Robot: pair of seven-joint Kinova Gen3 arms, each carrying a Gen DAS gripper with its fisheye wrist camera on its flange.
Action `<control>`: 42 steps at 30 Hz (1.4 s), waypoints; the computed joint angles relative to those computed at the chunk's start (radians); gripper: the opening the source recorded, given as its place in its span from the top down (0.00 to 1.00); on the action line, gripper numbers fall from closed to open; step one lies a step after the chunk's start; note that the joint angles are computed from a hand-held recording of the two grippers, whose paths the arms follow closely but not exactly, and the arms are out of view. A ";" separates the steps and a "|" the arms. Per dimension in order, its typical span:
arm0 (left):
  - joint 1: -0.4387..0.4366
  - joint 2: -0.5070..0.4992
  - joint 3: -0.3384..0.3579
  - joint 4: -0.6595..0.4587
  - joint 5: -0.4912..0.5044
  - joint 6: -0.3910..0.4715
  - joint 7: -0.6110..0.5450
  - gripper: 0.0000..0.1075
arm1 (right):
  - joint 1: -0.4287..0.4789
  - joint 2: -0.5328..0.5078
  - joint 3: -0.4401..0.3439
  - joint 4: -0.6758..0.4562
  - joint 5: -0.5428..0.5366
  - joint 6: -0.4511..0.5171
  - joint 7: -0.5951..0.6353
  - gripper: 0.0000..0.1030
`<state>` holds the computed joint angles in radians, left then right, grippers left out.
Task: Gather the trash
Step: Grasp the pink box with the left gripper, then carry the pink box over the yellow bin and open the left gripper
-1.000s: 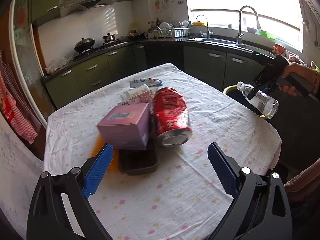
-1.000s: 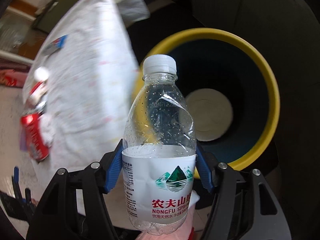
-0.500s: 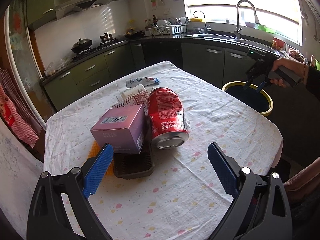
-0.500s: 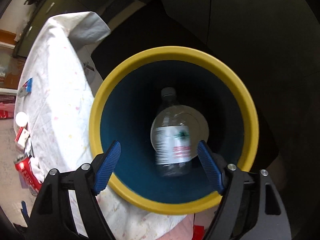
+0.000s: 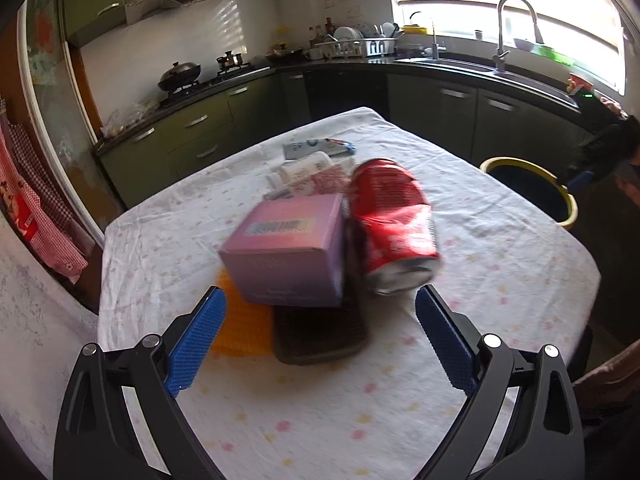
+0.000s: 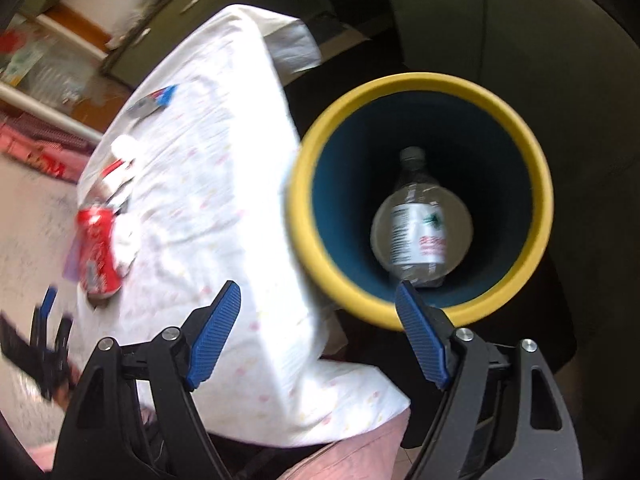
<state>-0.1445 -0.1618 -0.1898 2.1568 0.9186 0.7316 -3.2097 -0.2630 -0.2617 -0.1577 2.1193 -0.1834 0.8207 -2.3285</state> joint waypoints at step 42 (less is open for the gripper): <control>-0.193 0.276 0.140 -0.208 0.114 0.191 -0.088 0.28 | -0.112 0.079 -0.042 -0.022 -0.030 -0.100 0.007 0.25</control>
<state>-0.3377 0.1141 -0.0500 1.9491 1.0327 0.9231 -3.2976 -0.3748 -0.1825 -0.1994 2.0969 -0.2133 0.7207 -2.3220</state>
